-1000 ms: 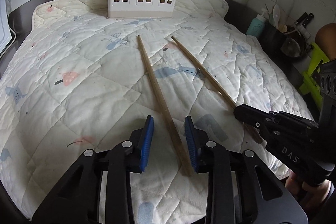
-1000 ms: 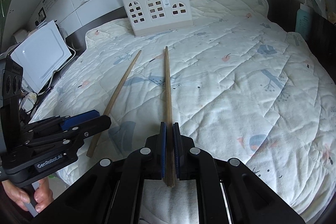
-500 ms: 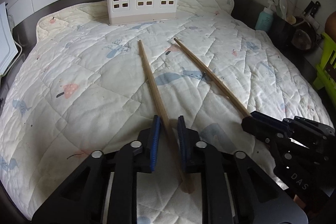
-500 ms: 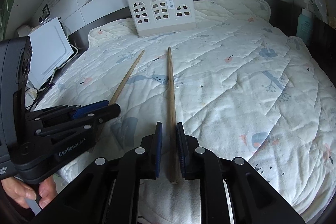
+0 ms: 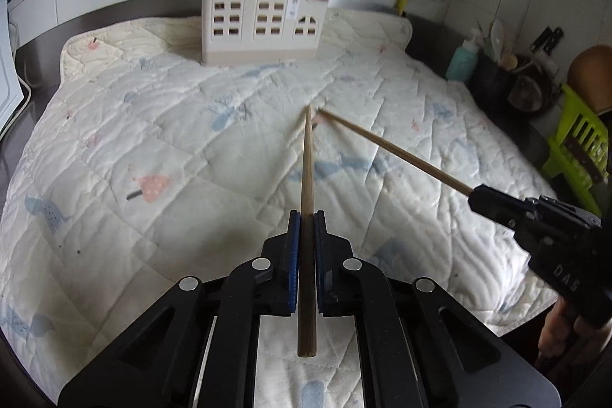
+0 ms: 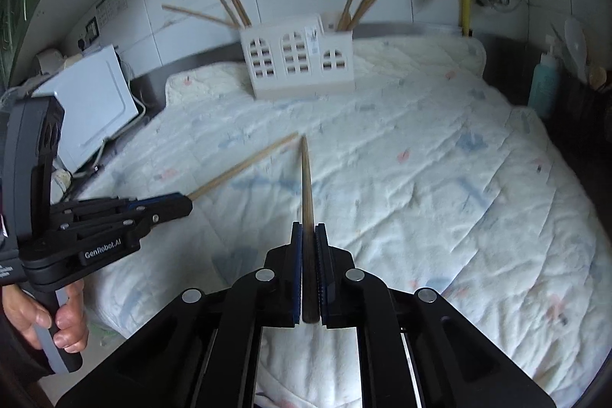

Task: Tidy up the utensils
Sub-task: 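Lift both held chopsticks upright and carry them over the white holder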

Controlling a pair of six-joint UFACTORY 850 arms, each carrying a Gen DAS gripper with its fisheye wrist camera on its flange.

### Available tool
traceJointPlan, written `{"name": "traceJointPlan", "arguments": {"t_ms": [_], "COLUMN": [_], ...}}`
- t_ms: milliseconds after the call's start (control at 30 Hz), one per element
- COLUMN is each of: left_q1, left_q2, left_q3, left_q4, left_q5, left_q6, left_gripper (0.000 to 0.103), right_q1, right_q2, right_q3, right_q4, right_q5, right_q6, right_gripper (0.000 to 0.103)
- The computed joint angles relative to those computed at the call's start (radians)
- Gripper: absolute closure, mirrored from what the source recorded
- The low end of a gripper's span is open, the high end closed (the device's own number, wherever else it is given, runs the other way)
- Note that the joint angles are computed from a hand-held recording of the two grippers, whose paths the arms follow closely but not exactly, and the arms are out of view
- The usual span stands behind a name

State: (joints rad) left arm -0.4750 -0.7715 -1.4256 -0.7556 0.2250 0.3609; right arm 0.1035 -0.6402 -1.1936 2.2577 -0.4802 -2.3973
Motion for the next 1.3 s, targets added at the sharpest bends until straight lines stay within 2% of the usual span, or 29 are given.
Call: {"name": "traceJointPlan", "arguments": {"t_ms": [67,200,367,533,800,933,1100,1267,1300], "left_q1": [0.006,0.020,0.033,0.056,0.089,0.099,0.117,0.127,0.127], "left_q2": [0.023,0.054,0.068,0.080,0.095,0.081,0.054,0.024,0.012], "left_q3": [0.021,0.035,0.017,-0.014,-0.079,-0.141,-0.231,-0.333,-0.364], "left_q4": [0.108,0.196,0.118,0.129,0.175,0.082,0.073,0.045,0.002], "left_q5": [0.022,0.037,0.035,0.019,0.009,0.004,-0.024,-0.008,0.009], "left_q6": [-0.095,-0.158,-0.031,-0.018,-0.045,0.073,0.089,0.127,0.182], "left_gripper": [0.098,0.098,0.098,0.098,0.098,0.098,0.098,0.098,0.098], "right_q1": [-0.005,-0.016,-0.021,-0.024,-0.029,-0.027,-0.016,-0.008,-0.007], "right_q2": [0.025,0.056,0.050,0.010,-0.053,-0.112,-0.170,-0.251,-0.275], "right_q3": [0.001,-0.030,-0.131,-0.271,-0.463,-0.594,-0.725,-0.904,-0.951], "right_q4": [0.011,-0.043,-0.237,-0.506,-0.725,-0.822,-0.894,-1.009,-1.041], "right_q5": [-0.013,-0.032,-0.015,-0.020,-0.051,-0.068,-0.060,-0.051,-0.049], "right_q6": [-0.018,0.019,0.186,0.445,0.682,0.814,0.892,1.024,1.063], "right_gripper": [0.097,0.097,0.097,0.097,0.097,0.097,0.097,0.097,0.097]}}
